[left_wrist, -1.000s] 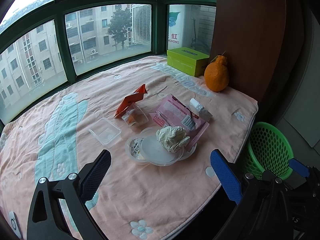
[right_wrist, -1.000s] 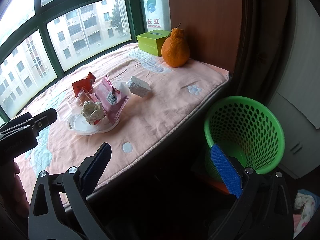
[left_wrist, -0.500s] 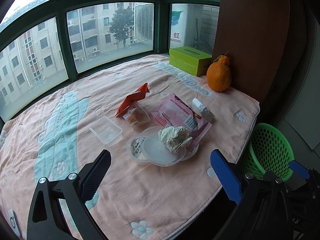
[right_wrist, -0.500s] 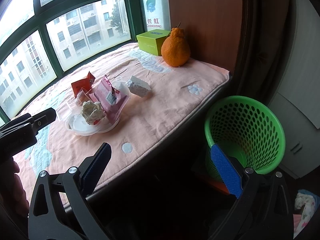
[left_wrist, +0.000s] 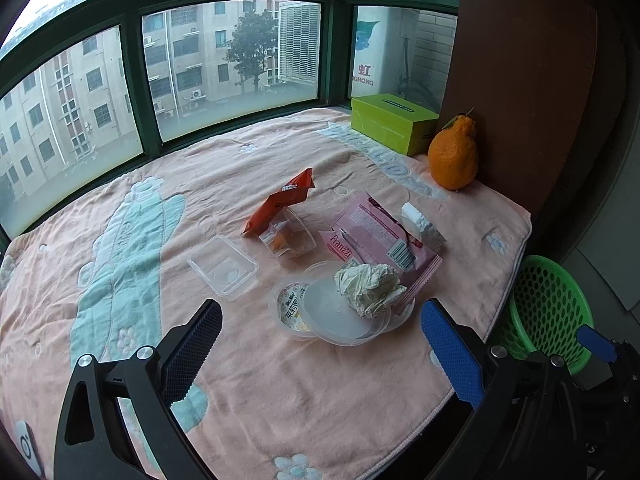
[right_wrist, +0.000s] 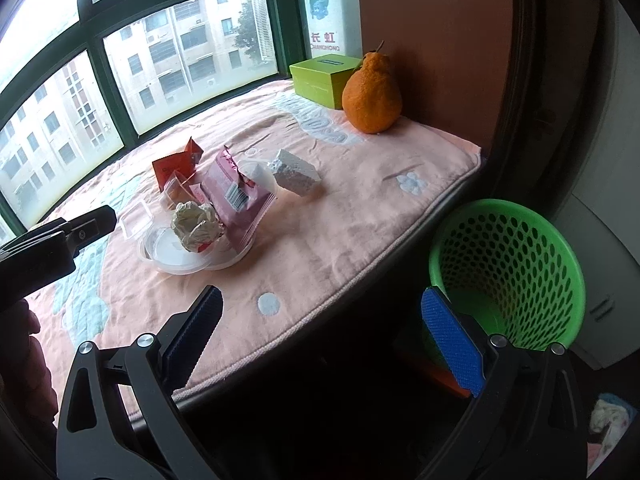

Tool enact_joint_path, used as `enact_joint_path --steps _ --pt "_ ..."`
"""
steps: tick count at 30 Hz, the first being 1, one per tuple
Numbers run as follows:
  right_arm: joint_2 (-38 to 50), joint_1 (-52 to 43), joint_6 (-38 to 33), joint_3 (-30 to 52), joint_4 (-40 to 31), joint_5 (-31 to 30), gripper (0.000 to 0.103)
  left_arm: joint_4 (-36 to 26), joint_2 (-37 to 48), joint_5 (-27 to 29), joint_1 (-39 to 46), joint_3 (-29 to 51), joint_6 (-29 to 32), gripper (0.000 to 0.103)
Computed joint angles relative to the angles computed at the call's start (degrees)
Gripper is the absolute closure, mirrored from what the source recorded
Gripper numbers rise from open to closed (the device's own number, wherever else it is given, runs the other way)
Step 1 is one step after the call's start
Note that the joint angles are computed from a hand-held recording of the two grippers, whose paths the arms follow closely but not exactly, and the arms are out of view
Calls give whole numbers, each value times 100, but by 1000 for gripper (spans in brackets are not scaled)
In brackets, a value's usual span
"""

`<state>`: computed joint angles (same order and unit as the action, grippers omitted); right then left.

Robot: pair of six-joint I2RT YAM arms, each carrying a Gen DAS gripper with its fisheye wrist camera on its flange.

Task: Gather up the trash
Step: 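Grasp the crumpled white tissue with the right gripper while the left gripper grasps the orange wrapper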

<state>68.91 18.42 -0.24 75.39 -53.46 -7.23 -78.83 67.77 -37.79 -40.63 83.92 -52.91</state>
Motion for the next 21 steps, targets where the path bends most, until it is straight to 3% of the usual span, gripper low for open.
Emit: enact_joint_path --steps 13,21 --pt "778 579 -54 491 247 -353 5 460 -433 566 1783 -133 1245 7" --pt "1355 1241 48 809 499 -426 10 741 -602 1035 2858 -233 1969 7"
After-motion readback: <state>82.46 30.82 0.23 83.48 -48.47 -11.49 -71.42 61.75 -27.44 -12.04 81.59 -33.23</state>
